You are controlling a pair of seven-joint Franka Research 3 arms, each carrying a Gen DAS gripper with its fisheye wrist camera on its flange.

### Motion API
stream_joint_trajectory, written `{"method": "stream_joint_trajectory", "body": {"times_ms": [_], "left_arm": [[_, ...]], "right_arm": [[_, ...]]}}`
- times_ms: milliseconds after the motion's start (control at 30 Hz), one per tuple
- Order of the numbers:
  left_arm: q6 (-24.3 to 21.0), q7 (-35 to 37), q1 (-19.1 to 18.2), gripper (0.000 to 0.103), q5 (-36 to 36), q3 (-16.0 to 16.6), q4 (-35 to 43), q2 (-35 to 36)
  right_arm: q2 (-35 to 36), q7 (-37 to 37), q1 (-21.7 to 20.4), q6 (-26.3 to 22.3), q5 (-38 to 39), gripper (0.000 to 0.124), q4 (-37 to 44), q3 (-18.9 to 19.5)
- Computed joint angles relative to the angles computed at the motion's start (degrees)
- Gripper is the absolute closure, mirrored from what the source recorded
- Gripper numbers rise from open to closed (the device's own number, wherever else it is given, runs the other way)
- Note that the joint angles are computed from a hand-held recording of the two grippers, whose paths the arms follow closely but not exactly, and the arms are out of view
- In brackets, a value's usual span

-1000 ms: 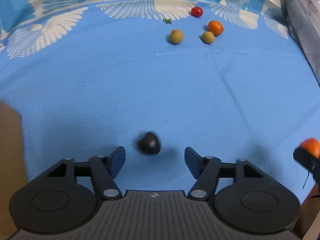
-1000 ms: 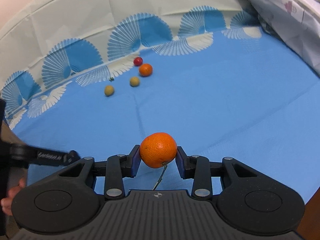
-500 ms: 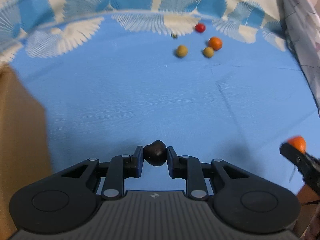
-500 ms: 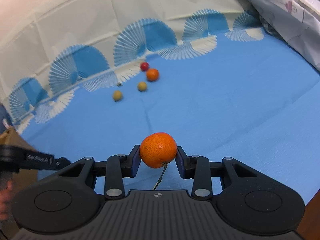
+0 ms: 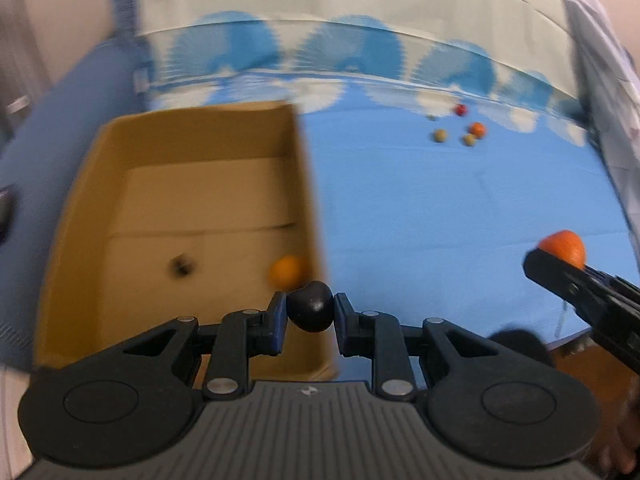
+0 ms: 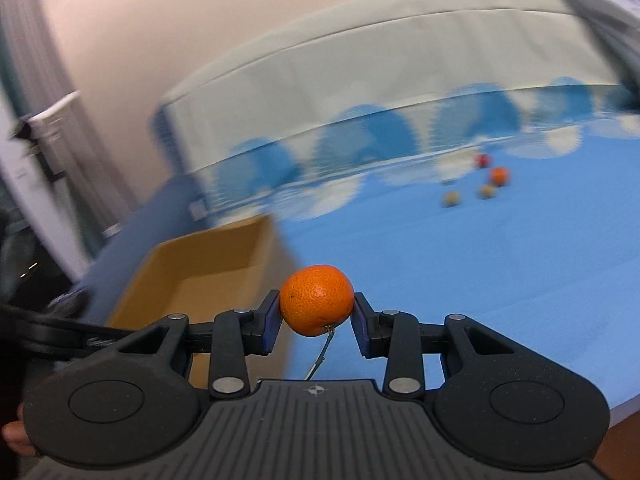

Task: Organize fruits
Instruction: 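Carry the dark berry and mandarin over the cardboard box with both tools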

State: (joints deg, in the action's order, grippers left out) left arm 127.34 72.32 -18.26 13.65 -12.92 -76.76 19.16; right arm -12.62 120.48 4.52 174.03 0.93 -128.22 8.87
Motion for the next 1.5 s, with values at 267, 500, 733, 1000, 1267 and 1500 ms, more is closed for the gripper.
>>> {"method": "stream_joint_trajectory", "body": {"times_ms": [267,500,733,1000,1267,1500], "left_arm": [[7.63,-3.77,5.37,0.076,-2.30,1.44,-24.29,-18.65],[12.91,-3.94,6.89,0.076,-7.24,2.24,-34.25,-27.50],[16.02,-3.84,7.05,0.076,-8.33,2.61,-36.88,-30.35],[16.93,-2.92,6.98,0.076,-9.12,2.93,-37.41,-30.65],[16.37,-2.52,7.09,0.076,-9.49,2.88,-36.45,-29.34],[15.73,-2.04,7.38,0.076,-10.37,3.00,-35.32,-27.77]], "right_arm": [[-2.90,-3.65,6.92,-5.41,2.65,0.085,0.77,2.30],[-5.31,-0.28,5.86,-5.74,-2.95,0.085,0.97,5.97],[-7.32,3.30,4.27,-6.32,-6.75,0.085,0.73,8.46],[-7.12,3.83,4.62,-6.81,-8.06,0.085,1.25,8.38],[-5.64,4.83,5.19,-8.27,-8.52,0.085,2.66,7.84],[-4.10,4.84,6.36,-9.50,-9.11,0.085,3.81,6.69]]}}
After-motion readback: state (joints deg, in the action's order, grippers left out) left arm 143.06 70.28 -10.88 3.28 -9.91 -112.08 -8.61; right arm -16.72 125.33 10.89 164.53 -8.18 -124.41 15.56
